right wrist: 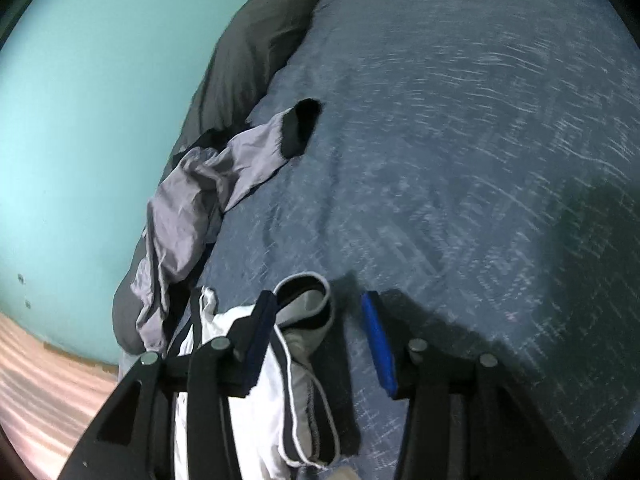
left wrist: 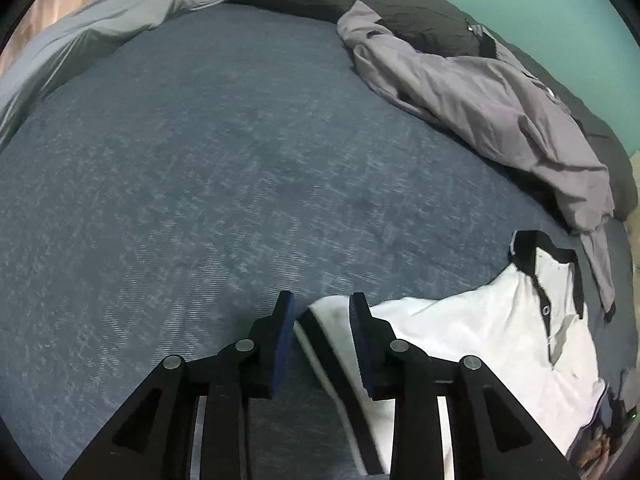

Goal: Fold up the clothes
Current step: 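Grasp the hem edge with the left gripper and pull it across the bed, then move both grippers to the shirt's black collar band and grasp it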

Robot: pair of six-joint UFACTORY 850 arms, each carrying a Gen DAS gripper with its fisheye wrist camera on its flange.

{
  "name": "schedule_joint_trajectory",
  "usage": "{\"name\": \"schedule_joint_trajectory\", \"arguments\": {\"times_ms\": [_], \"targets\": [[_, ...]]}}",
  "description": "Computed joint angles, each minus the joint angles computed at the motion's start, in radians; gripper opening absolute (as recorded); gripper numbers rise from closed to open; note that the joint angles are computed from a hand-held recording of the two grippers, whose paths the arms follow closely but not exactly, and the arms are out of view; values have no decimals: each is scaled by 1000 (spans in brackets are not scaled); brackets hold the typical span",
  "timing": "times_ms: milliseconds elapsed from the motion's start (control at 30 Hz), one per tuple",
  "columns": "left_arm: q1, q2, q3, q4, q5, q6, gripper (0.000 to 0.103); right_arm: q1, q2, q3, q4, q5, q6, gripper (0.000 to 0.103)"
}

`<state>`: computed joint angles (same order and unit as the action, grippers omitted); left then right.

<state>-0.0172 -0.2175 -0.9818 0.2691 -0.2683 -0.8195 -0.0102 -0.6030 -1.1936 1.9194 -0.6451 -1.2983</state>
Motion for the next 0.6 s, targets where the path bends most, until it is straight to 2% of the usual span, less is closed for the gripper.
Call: {"name": "schedule_joint_trajectory", "arguments": {"times_ms": [100, 333, 533, 600], "targets": [[-17, -30, -29, -100, 13, 89, 32, -20, -16, 1, 25, -48, 30, 48], [-69, -80, -85, -190, 11, 180, 32, -24, -29, -15, 9, -104, 38, 50], [-91, -82, -86, -238, 7, 221, 33, -6, -41, -42, -64, -76, 29, 50], [-95, -83, -86, -237, 3, 222, 33, -4, -44, -41, -60, -76, 11, 38]]}}
